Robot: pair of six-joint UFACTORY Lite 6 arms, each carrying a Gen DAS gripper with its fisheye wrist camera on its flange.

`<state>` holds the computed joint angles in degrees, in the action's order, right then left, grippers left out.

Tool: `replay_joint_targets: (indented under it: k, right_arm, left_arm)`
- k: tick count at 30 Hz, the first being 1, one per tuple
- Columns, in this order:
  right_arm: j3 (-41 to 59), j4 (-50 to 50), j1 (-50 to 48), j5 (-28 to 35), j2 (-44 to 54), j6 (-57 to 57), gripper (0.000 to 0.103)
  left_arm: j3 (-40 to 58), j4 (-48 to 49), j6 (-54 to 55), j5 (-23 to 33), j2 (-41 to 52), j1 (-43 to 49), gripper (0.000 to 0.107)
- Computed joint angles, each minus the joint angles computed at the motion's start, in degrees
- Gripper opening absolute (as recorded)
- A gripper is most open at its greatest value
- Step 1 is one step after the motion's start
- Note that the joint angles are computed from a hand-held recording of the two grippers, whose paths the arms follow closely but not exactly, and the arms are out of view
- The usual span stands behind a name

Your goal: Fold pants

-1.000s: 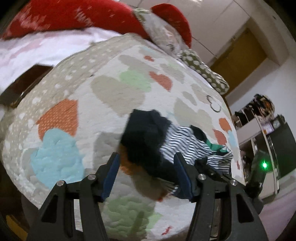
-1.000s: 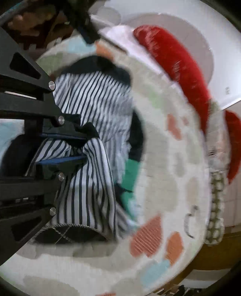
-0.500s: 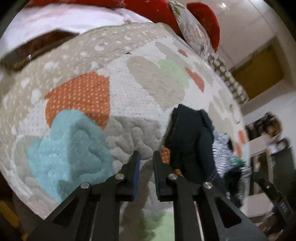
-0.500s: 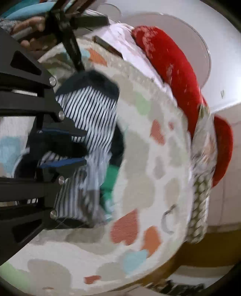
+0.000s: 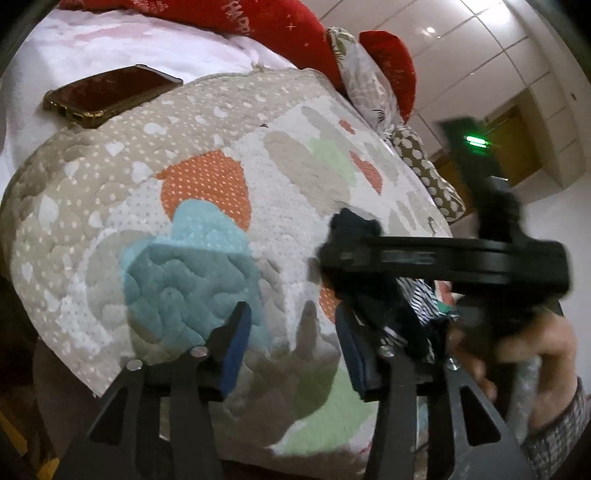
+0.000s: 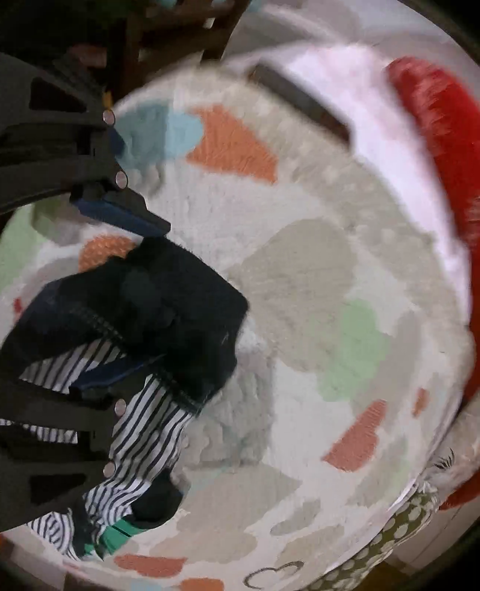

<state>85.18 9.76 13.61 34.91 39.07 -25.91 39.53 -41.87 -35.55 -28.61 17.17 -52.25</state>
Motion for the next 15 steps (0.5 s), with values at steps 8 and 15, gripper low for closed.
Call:
replay_joint_targets:
  k: [8,15]
  right_arm:
    - [-6.4,-7.2,0.1,-5.6,-4.4,6.9,0.028]
    - [-9.7,15.5,-9.8,-1.4,-10.7,-15.5,0.026]
  left_arm:
    - [2.1,2.3,-0.7,-0.7,2.3,-0.8,0.053]
    - [20.2,-9.9,20.9,6.3,12.7,-0.2,0.069]
